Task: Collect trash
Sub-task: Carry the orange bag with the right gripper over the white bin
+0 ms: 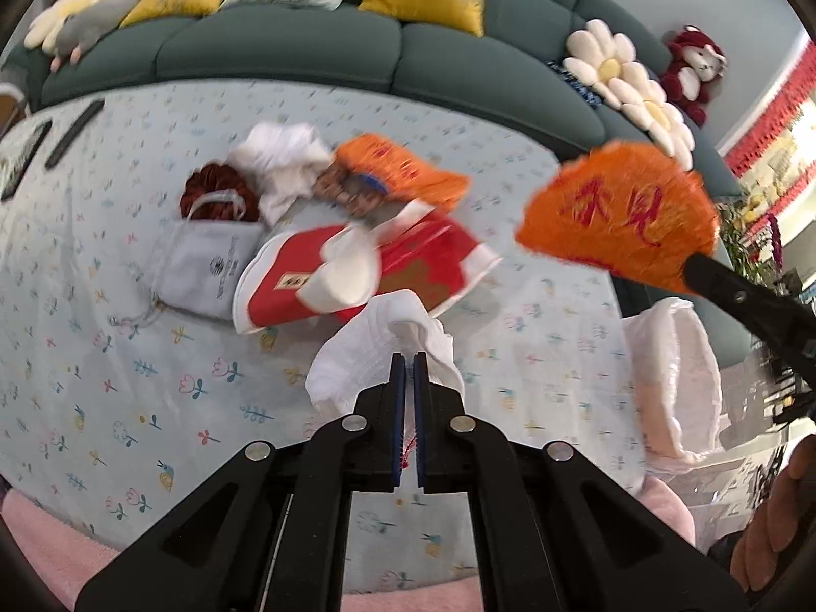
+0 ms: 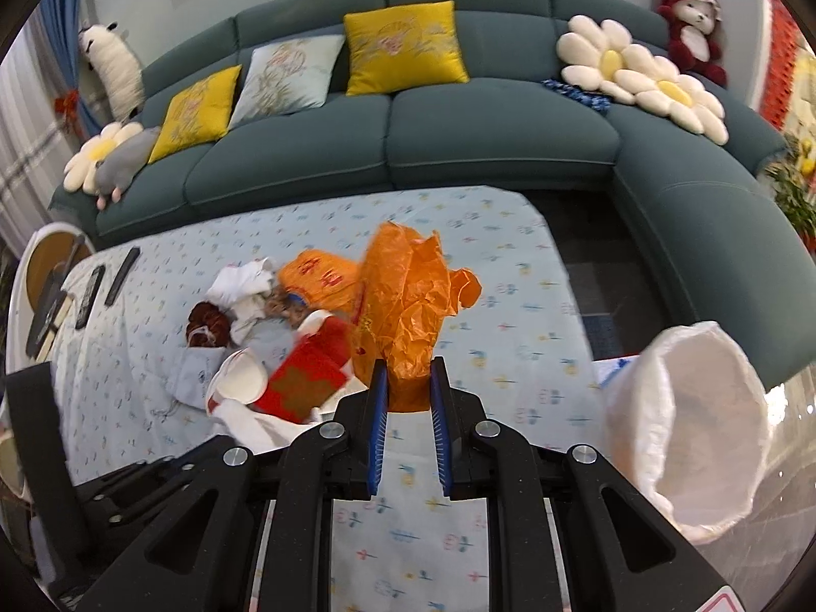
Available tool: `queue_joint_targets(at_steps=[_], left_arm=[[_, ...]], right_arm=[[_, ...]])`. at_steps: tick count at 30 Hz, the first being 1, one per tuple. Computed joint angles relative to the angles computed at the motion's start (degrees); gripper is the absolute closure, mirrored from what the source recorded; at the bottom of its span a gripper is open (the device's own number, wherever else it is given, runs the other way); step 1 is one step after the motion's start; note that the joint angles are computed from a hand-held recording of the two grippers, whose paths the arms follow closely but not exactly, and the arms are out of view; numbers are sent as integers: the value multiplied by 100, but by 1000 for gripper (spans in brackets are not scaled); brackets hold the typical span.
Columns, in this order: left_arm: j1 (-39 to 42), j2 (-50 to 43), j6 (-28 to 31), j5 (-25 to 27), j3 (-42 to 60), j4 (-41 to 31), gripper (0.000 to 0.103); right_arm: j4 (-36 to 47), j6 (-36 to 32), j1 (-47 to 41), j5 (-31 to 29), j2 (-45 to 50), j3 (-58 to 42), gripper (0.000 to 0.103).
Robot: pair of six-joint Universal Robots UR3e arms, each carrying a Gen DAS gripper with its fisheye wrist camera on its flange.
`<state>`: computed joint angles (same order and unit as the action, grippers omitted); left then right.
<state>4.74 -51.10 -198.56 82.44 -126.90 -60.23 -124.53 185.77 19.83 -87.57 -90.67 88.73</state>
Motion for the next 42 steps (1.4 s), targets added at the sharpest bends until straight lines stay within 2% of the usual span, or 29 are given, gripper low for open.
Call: queue_joint_targets(at_steps=[5,11,17,25,30,36,41,42], left_arm=[[-877,-607,-490,371,734,241,100],[-2016,-1745,-975,820,1828,578,100],[-2905,-3018,-1126,1015,3063,797,100],[-3778,-4807,-1123,991,4917,810,100],[-4093,-5797,-1082,922,6090,555,100],[-4312,-6929,-1107,652,7590,114,100],[-4471,-7734,-1155,723,8785,-407,100],[-4479,-7815,-1198,754,8917,-495,96]], right_arm=[[89,-226,-581,173,-695,445,88],[290,-574,-1468,471,-1519,948,88],[636,-1139,-2779,907,-2368,1478,88],[1388,-2370,-5047,1660,-3314,2102,88],[1589,-2967,-6091,1952,-3534,2390,88],[1407,-3258,-6538,1960,-3344,2596,87],[1401,-3487,-6878,2052,-3309,2803,85],[1306,-3470,-6863,2020,-3265,2839,85]])
